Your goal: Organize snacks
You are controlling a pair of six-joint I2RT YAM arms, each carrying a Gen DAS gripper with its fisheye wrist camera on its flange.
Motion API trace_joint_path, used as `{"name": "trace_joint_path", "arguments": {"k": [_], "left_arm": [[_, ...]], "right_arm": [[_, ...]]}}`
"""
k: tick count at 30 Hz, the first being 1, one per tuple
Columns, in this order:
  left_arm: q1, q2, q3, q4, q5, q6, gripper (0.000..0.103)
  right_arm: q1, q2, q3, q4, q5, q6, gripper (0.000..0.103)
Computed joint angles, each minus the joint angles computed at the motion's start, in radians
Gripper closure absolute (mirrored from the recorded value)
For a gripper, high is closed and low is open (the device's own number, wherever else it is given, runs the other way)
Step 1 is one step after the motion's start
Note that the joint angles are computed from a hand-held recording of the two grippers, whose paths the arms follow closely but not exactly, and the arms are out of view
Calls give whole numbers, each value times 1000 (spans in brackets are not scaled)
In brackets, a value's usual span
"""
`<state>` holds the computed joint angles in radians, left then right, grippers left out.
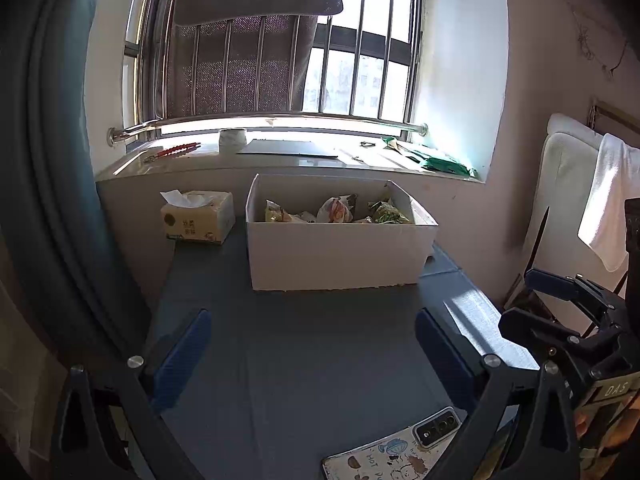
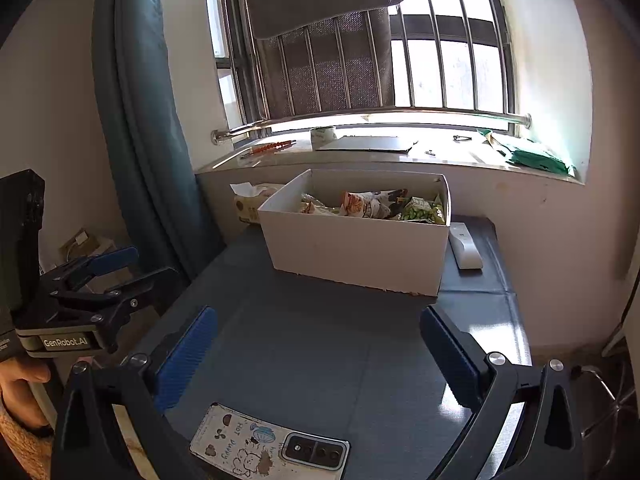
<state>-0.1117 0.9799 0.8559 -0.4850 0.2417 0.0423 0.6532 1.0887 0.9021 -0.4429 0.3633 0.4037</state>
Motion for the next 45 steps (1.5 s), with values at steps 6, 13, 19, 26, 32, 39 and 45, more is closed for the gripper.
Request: {"name": "trace_joint_path", "arguments": {"k": [6, 13, 19, 26, 32, 39, 45], "left_arm": [[6, 4, -1, 1, 6, 7, 0], [6, 1, -3, -1, 7, 8, 0], [-1, 0, -5, -6, -3, 8, 0], [-2, 0, -6, -7, -1, 12, 0], [4, -3, -6, -8, 6, 14, 0], [5, -4, -3, -10, 4, 13, 0], [6, -2, -3, -9, 3, 15, 0]], "right_arm": [[4, 1, 1, 1, 2, 2, 0], [6, 0, 1, -1, 2, 3, 0], [6, 0, -1, 1, -1, 3, 0], [9, 0, -2, 1, 4, 4, 0], [10, -1, 0, -2, 5, 6, 0], [14, -2, 1, -9, 8, 11, 0], [14, -8, -2, -12, 11, 12, 0]]}}
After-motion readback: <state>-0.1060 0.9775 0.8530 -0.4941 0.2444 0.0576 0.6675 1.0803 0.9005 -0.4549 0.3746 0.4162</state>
